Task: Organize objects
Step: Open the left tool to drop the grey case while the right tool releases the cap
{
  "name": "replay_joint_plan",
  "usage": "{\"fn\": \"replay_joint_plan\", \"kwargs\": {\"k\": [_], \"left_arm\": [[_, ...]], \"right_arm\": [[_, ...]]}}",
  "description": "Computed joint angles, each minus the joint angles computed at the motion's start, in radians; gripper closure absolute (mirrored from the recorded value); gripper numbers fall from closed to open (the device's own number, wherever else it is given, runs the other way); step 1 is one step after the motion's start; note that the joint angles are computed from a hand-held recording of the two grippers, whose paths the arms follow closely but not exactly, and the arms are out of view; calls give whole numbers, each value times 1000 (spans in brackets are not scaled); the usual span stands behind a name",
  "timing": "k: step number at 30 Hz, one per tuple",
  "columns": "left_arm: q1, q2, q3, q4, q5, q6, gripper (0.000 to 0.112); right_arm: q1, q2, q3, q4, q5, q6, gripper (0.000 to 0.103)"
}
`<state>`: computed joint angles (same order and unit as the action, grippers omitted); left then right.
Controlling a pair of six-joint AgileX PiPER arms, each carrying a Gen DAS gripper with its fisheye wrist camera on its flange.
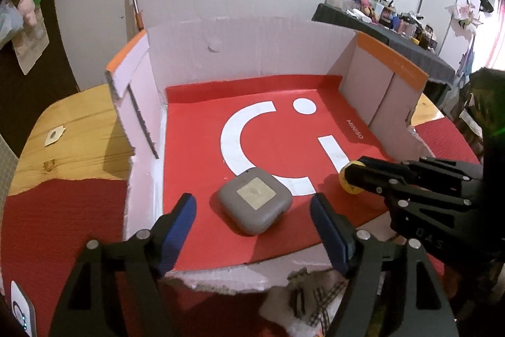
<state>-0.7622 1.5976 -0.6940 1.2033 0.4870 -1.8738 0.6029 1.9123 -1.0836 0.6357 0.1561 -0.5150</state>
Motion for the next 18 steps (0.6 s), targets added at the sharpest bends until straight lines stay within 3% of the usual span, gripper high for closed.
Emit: {"fn": "replay_joint_plan", "kwargs": {"k": [3,5,9,18], "left_arm": [[-15,-21,14,-4,19,-12,34],[-28,-36,26,-6,33,-25,33],[-51,-65,49,-13,49,-43,33],[-110,-105,87,-22,91,-85,32]], "right_arm": [[5,-17,19,2,-10,1,87],[8,-30,33,12,-20,-7,81],[16,-63,71,83,-40,-71,48],[38,-134,146,192,-76,-165,48]]}}
